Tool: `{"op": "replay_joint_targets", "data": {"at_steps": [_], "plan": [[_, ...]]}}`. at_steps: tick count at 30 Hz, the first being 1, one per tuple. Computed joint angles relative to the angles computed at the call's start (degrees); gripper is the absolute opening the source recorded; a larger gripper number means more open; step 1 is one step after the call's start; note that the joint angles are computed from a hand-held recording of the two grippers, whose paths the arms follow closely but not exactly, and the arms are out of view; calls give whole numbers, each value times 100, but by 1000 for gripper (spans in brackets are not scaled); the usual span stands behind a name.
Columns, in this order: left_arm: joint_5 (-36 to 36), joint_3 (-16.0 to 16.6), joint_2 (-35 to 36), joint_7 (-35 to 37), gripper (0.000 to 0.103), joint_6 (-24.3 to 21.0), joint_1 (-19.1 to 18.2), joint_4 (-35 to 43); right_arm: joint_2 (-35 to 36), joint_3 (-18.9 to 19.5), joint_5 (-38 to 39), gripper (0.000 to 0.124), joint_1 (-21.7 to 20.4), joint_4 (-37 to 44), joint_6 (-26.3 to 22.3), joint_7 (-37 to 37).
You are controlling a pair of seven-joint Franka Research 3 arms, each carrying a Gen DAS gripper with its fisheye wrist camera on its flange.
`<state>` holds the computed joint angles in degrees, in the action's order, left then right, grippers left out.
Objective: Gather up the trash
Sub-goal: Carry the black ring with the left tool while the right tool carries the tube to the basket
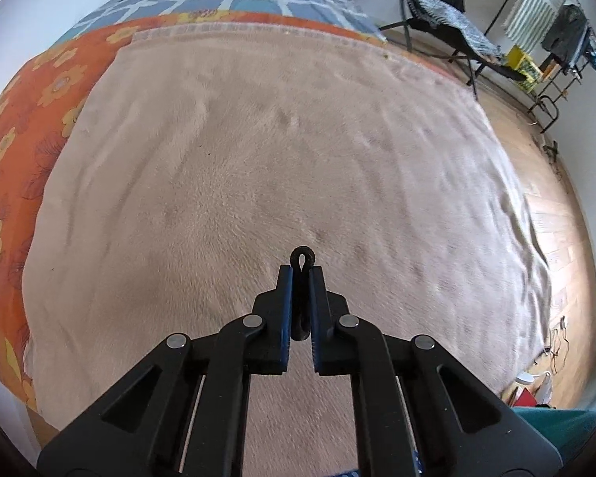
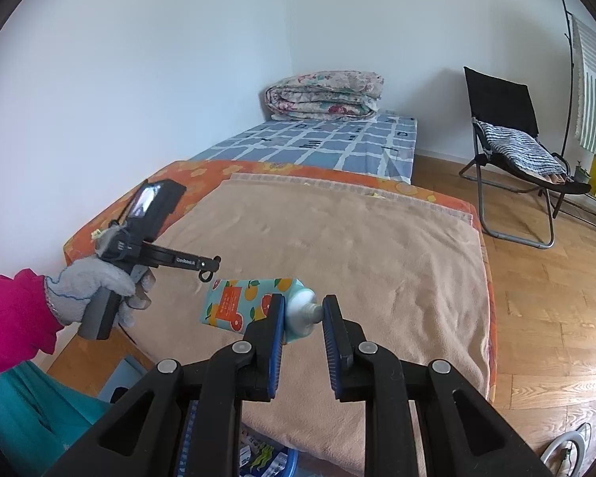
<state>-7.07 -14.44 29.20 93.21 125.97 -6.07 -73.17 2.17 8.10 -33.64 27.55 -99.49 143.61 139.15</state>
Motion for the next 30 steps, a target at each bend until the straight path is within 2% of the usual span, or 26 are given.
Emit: {"op": "replay_joint_targets", "data": {"at_steps": [5,11,16,21,30], "plan": [[-421,-159,-757,539,6,325,216,-892,-109,59,140,18,20,-191,85,-163],[-1222,-149,-1830,1299,6,645,299,-2091,-250,184,153,18,56,-461,120,-251],[-1756,33,-2581,1846,6,847,96,-2926,-317,310,17,18,130,-642,-3,-304],[-2256,262,-3176,2212,6,844,-179,-3668,-357,383,129,18,203,-846,-79,-281],[-2547,545,-3777,2456,6,846,-607,-4615,-395,446,456,18,291,-1202,-176,-289]]}}
